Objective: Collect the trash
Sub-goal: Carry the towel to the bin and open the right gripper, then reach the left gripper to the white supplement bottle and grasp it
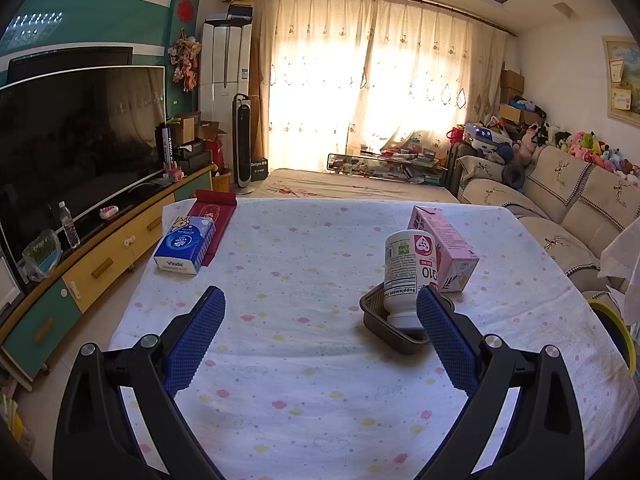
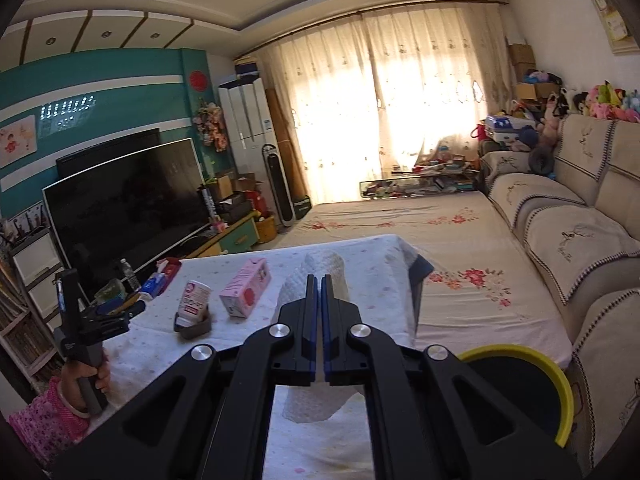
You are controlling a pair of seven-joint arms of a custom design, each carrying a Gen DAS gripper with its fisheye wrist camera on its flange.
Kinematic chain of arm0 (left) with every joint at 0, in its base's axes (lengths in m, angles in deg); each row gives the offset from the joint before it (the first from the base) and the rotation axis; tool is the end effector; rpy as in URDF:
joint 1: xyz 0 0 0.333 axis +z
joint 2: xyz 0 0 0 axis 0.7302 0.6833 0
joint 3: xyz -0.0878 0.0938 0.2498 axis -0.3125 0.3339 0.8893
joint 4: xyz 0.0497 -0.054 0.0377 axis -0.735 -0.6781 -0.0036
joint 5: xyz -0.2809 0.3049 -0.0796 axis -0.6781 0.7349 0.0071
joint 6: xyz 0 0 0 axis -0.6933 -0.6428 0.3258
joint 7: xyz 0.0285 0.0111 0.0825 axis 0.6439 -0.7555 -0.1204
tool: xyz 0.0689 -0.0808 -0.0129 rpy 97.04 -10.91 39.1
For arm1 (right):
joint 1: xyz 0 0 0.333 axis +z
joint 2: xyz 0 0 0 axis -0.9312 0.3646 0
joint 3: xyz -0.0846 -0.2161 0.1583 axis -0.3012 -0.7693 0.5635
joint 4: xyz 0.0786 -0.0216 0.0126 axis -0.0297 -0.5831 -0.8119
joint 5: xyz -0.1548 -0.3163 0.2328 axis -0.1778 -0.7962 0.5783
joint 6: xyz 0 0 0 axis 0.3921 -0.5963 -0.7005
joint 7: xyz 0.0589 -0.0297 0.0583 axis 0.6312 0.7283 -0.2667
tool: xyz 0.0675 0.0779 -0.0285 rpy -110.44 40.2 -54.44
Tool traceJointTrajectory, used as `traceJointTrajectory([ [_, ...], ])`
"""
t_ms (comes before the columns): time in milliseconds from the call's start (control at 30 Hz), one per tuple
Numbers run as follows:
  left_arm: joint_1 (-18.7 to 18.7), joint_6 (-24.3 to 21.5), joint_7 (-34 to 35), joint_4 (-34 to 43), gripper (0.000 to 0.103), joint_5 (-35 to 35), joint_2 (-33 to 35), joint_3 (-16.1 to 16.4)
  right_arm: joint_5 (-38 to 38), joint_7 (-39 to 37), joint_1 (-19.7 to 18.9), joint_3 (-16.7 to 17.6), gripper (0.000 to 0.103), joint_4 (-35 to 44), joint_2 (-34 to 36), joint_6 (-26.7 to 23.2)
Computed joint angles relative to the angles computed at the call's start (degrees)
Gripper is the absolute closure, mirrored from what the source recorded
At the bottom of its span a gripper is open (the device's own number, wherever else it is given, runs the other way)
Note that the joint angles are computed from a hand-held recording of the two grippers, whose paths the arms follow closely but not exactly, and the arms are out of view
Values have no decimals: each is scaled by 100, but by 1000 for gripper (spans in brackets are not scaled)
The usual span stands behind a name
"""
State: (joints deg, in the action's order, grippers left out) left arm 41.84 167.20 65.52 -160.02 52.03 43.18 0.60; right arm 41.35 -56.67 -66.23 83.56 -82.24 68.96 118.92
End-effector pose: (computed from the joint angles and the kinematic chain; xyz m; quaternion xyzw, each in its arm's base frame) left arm 0.6881 -0.1038 0.4518 -0.7036 0.4929 -0.3195 0.3999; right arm 0.7002 0.0524 0.5562 -0.6805 0.4729 -0.1889 0.5269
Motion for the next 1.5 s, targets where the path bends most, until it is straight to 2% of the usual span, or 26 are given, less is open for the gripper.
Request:
traceJointTrajectory([
  [200,0,-12,49,7,8,-26,14,-2,-468,563,-44,-177,101,-196,83,649],
  [333,-4,-1,46,3,8,-19,14,5,-1024,1187,-99,-292,101,-170,314,886],
  [567,7,21,136,14,8,-70,38,5,-2305,2642,-130,-510,98,111,926,866],
  [733,-4,17,128,15,8,-70,38,14,-2542,2968,-241,-375,93,230,1137,950],
  [900,0,90,110,2,8,-19,23,24,-1752,2120,-387,249,92,109,912,1254],
  [933,7,111,135,12,8,-36,29,18,-1460,1779,-409,420,91,102,876,1357],
  [1000,32,117,302,56,8,-172,75,-13,-816,1081,-437,721,81,152,843,1433],
  [1067,74,132,650,131,8,-482,154,-77,-360,499,-353,879,79,214,848,1530],
  [1167,246,195,1642,322,8,-1497,347,-310,-108,65,-110,894,78,284,895,1584],
  [1233,372,36,2510,605,8,-2329,574,-523,96,-193,-20,904,76,274,882,1531],
  [1333,552,-206,3632,1191,8,-3367,1013,-831,373,-718,136,944,73,194,856,1779],
  [1433,470,-533,4178,1922,8,-3846,1500,-837,651,-1184,267,957,70,126,845,2055],
  [1500,385,-768,4475,2477,8,-4109,1855,-798,1345,-1941,167,1142,66,137,802,2223],
])
